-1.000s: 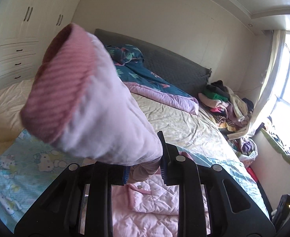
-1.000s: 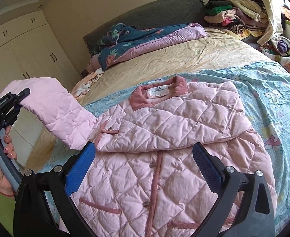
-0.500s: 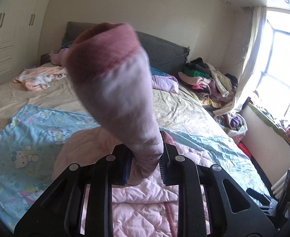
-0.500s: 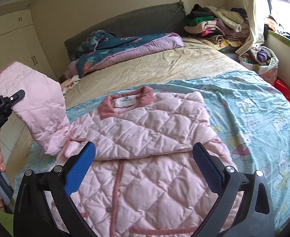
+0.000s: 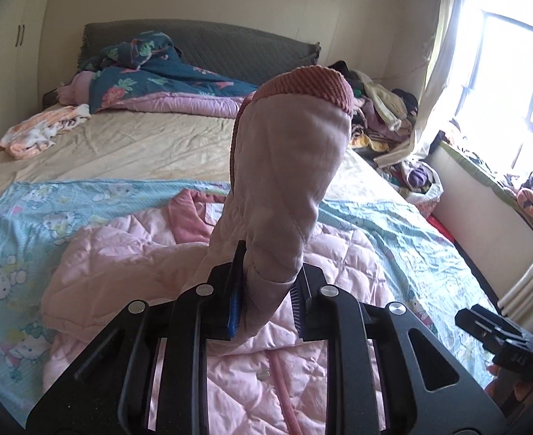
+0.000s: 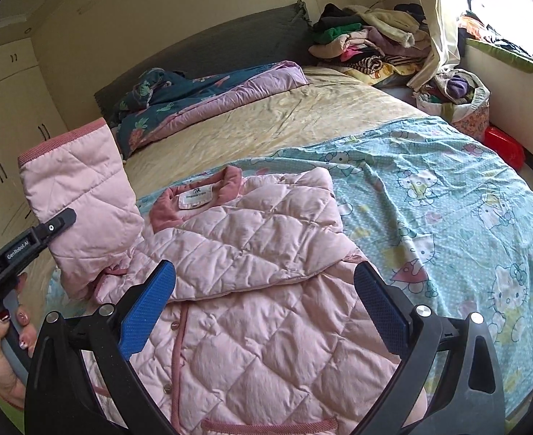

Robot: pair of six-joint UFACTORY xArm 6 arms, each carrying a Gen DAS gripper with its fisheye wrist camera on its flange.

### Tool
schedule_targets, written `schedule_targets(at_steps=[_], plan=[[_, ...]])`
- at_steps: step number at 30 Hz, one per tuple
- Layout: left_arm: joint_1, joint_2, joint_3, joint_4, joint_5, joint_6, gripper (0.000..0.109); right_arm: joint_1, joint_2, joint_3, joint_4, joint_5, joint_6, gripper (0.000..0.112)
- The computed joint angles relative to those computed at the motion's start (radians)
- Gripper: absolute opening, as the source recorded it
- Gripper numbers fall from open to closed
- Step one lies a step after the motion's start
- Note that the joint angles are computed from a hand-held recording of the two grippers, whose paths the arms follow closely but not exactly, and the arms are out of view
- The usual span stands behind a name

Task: Fold large clothes
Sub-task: 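Lower the held sleeve onto the jacket body and open the left tool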

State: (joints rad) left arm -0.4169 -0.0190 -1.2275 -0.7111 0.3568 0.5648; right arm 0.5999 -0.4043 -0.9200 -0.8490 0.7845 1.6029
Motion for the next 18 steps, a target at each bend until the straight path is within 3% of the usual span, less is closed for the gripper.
schedule_targets(at_steps=[13, 15, 17, 18], plan=[[-0.058, 0.069, 0.03, 0.166, 0.004, -0.058, 0.015, -0.031, -0.041, 0.053, 0.01, -0.005, 0.023, 0.098], [-0.065, 0.077, 0.036, 0.202, 0.005, -0.074, 0.019, -0.04, -0.049, 0.064, 0.015, -0.014, 0.023, 0.098], [-0.072, 0.081, 0.04, 0.202, 0.015, -0.062, 0.05, -0.042, -0.055, 0.071, 0.016, -0.012, 0.026, 0.098], [-0.075, 0.085, 0.041, 0.221, 0.024, -0.073, 0.056, -0.043, -0.057, 0.073, 0.018, -0.009, 0.027, 0.098]])
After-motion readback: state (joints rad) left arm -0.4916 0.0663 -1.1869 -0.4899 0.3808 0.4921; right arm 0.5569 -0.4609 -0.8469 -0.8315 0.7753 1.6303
